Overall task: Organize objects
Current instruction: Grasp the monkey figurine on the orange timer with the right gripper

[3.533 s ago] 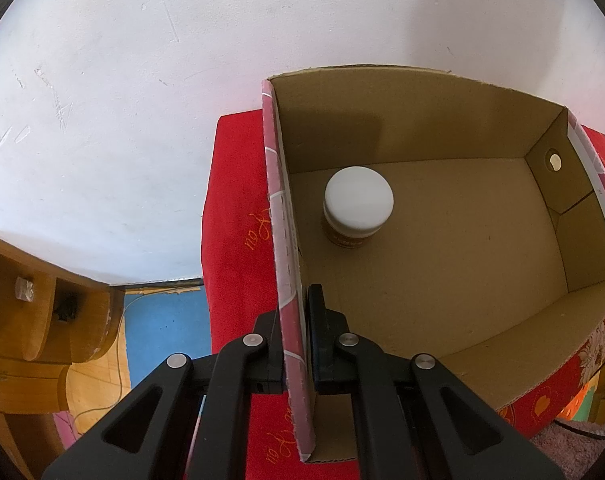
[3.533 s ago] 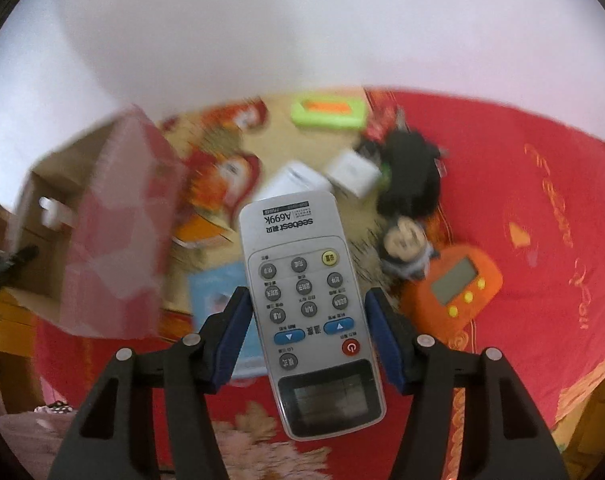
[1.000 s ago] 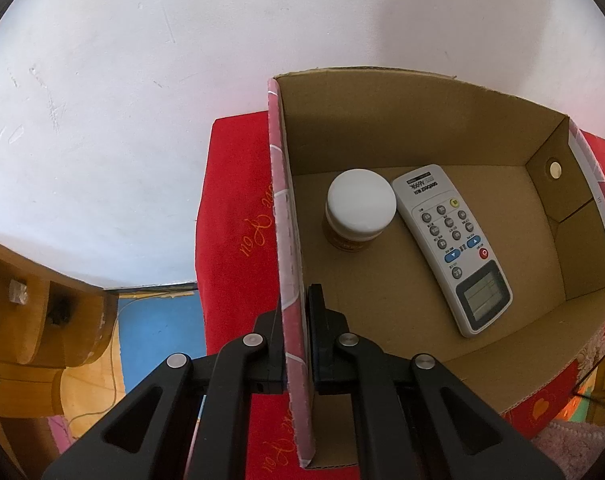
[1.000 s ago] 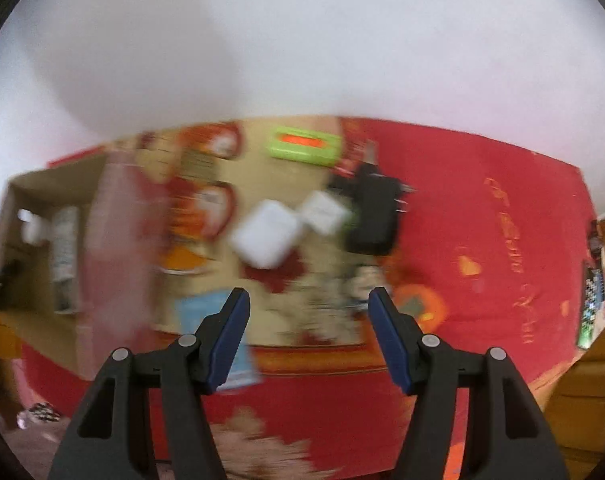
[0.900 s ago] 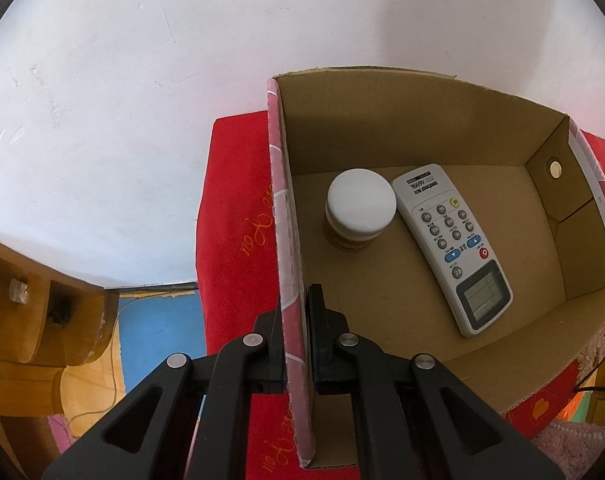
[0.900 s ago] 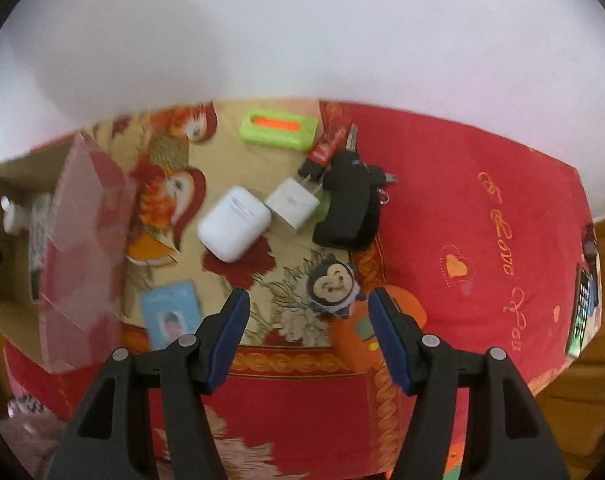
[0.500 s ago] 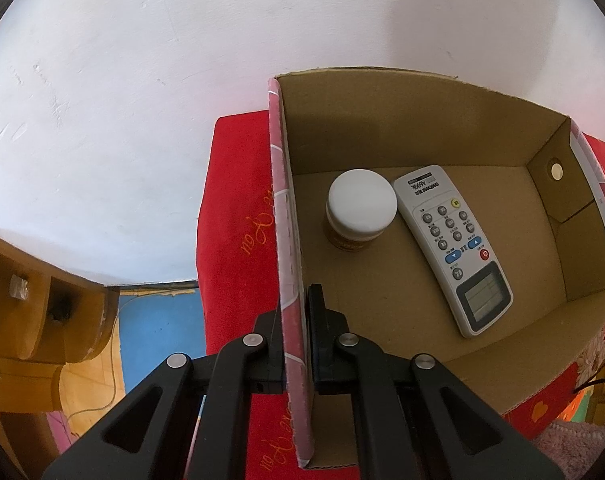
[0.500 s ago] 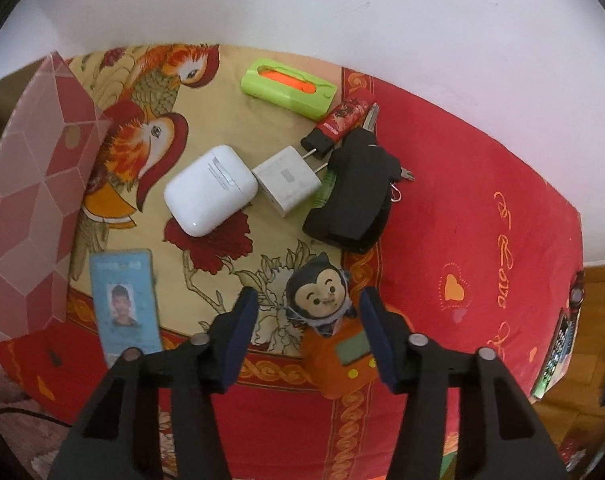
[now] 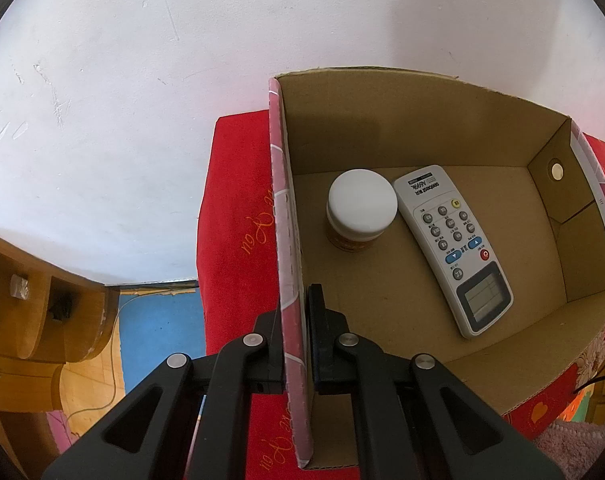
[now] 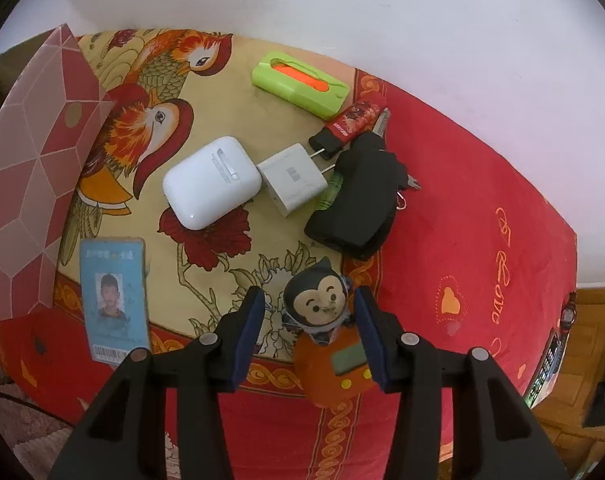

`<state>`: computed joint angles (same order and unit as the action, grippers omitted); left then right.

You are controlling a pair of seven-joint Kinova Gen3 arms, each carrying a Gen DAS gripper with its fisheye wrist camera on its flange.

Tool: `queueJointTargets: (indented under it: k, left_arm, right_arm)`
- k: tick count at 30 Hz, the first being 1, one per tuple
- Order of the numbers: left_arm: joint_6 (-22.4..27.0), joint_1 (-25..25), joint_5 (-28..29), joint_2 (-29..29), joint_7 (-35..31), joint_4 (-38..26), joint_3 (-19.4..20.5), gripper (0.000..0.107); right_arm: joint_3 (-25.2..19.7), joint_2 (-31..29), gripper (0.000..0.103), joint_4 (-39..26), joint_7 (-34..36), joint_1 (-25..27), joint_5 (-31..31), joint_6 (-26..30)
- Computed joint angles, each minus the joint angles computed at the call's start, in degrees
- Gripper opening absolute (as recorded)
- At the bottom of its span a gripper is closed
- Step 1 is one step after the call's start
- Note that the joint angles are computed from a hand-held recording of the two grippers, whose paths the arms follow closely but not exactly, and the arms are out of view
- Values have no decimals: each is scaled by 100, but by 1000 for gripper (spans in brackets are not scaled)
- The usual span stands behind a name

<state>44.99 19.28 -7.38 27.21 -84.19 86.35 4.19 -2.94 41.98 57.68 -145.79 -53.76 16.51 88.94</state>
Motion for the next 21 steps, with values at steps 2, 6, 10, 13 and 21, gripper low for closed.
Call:
queueJointTargets:
  k: [2,6,10,13,21]
  left_arm:
    - [8,16,0,9,19,-16,-7,8]
    - [-17,67,-26,-5,78,27,-13,8]
    - [-52,67,-33,-35,103,94,-19,8]
    - [-75,73,-45,-48,128,131,-18,8]
    - [-29,113,-73,-2,179,46,-9,8]
  right_arm:
    - [3,36,46,-35,41,-20,24,79]
    - [47,130,44,-119,58,-87,92,300]
    - [69,103,36,-68,-27,-153,155,342]
    - [80,-25,36,65,-215,-231,213,264]
    - [85,-672,30,661,-1273,-630,712,-64]
